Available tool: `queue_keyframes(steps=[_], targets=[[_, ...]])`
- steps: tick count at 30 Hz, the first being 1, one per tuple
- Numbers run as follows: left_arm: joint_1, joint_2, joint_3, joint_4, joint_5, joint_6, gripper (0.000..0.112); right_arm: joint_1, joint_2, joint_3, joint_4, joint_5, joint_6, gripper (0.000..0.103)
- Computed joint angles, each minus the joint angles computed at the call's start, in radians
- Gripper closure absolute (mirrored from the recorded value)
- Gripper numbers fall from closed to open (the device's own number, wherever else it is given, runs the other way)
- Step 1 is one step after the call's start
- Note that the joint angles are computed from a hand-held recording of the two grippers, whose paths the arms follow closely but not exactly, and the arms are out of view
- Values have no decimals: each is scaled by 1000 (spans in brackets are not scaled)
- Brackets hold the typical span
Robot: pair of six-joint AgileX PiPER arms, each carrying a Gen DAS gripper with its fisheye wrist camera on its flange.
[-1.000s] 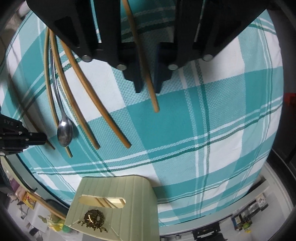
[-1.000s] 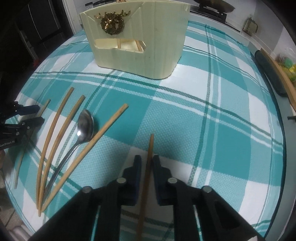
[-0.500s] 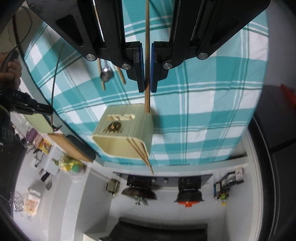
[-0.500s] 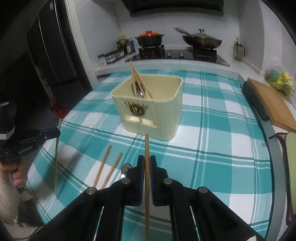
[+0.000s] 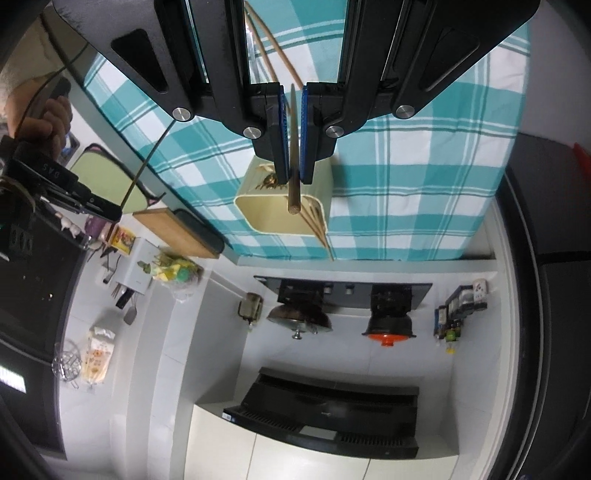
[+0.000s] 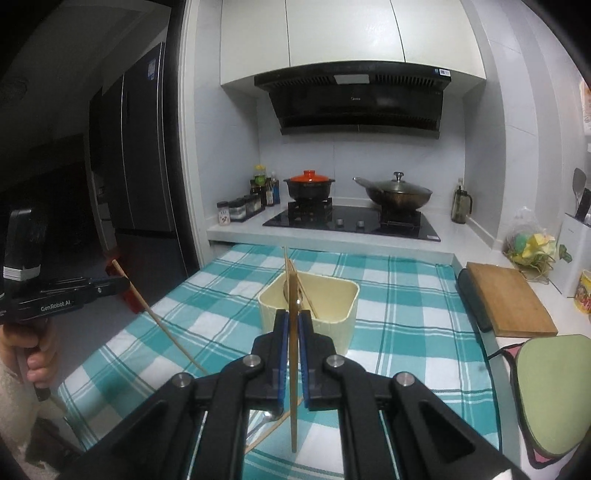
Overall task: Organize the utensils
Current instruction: 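Lift both held chopsticks upright and carry them over the cream box, then open both tools to drop the chopsticks into the cream box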
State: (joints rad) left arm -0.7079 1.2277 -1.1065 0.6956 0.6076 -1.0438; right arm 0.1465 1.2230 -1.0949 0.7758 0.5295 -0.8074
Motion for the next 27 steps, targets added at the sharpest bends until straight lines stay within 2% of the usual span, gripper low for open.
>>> queue_keyframes(steps=[8, 14, 20, 25, 27], targets=[[57, 1, -96, -117, -16, 139, 108, -8, 54, -81, -1, 0, 36, 98], [137, 71, -240, -223, -30, 269, 108, 0, 168, -261, -62, 28, 114, 98], [171, 210, -455, -214, -12, 318, 108, 21, 312, -503, -100, 12, 183, 98], [172, 404, -688, -156, 37, 331, 108, 55, 486, -756, -202, 14, 272, 98], [177, 484, -776, -171, 60, 357, 108, 65, 578, -873, -261, 49, 326, 97]])
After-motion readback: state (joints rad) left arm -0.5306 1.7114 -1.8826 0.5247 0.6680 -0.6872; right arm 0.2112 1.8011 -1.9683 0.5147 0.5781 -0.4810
